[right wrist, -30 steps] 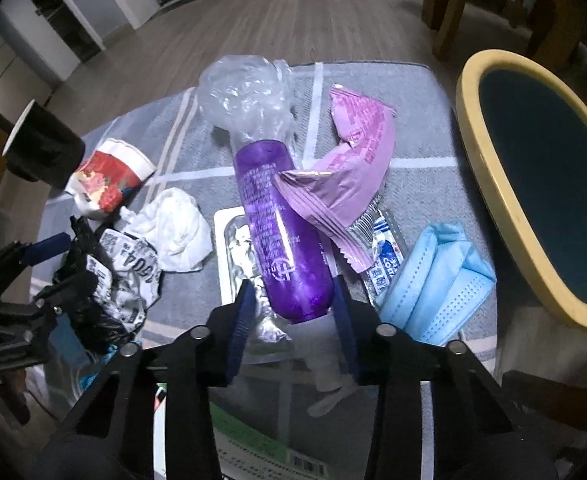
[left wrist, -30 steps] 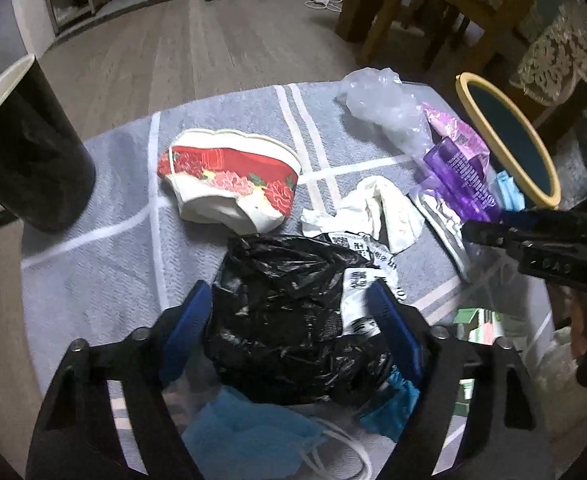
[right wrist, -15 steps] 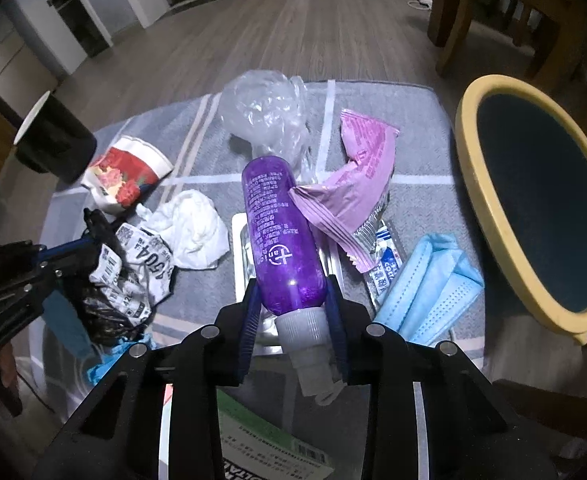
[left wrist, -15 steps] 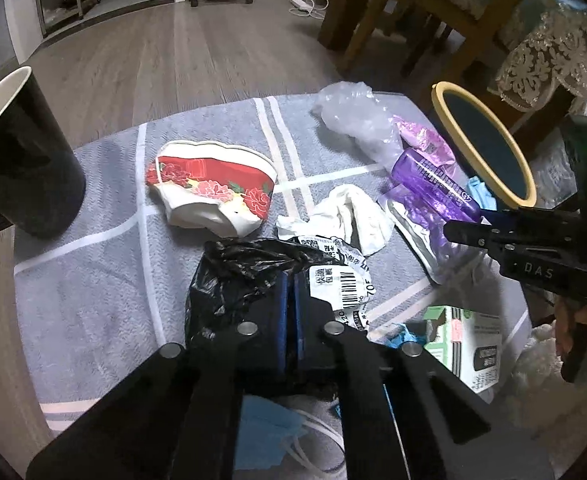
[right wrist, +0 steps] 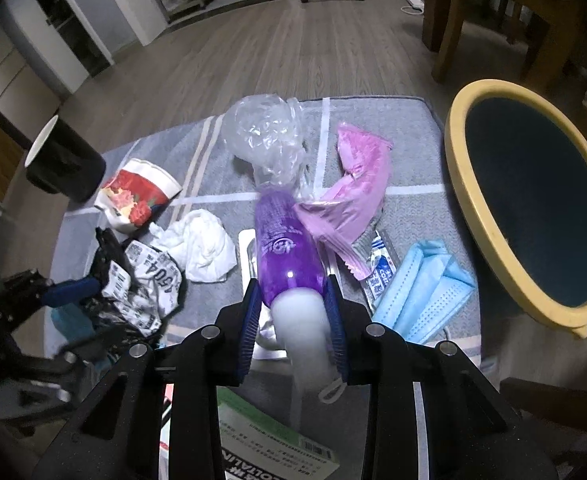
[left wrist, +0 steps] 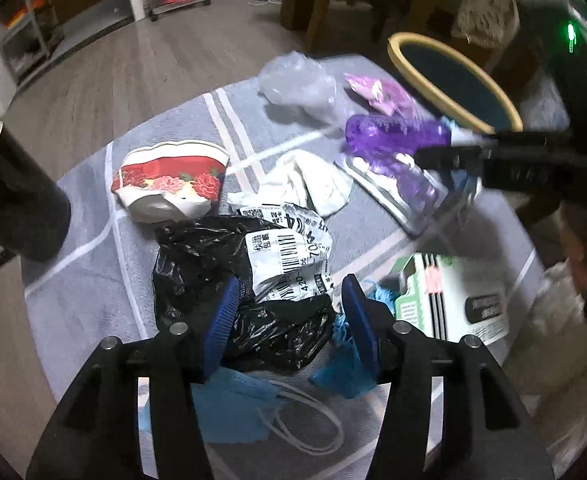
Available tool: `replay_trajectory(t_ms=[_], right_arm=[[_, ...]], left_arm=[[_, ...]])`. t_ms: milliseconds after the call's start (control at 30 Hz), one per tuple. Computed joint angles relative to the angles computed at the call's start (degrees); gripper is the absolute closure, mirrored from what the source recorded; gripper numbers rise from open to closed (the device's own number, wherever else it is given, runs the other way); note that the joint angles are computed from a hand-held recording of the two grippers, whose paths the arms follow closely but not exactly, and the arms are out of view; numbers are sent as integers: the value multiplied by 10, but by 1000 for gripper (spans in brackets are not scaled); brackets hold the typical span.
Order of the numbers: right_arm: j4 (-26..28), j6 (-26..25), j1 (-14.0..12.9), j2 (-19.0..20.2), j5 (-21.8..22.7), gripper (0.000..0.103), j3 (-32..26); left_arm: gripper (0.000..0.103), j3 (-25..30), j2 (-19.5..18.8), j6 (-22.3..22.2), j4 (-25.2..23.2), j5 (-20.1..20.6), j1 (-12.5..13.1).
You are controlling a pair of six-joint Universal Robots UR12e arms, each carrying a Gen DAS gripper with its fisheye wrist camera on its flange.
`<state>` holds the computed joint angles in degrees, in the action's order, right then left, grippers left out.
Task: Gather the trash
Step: 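Grasp the black plastic bag with the left tool while the right tool grasps the purple spray bottle, then carry the black bag and spray bottle over the bin and release both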
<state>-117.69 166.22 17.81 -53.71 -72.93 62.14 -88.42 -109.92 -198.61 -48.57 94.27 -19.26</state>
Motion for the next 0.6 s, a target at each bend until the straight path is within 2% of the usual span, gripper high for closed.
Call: replay_trajectory(t_ms=[67, 133, 200, 233, 300, 400, 467, 600], right_arm=[[-1, -2, 0, -1, 3, 69, 1], [3, -9, 1, 0, -1, 69, 0], [11, -12, 2, 2, -5, 69, -3], [15, -15, 3, 2, -8, 69, -4], [22, -16, 4, 4, -13, 69, -5], [33, -21, 5, 6, -18, 69, -7], [34, -25, 5, 6, -19, 70, -7], [19, -22, 3, -1, -3, 70, 0]], left_arm=[[50, 1, -3, 7, -7, 11, -1], [58, 3, -5, 1, -8, 12, 1], [83, 5, -6, -5, -18, 22, 3], [87, 4, -6, -11, -22, 22, 5], [90, 1, -4, -20, -16, 15, 9], [92, -2, 0, -26, -4, 26, 8], [98, -7, 6, -31, 14, 23, 10], [100, -13, 16, -43, 42, 30, 11]])
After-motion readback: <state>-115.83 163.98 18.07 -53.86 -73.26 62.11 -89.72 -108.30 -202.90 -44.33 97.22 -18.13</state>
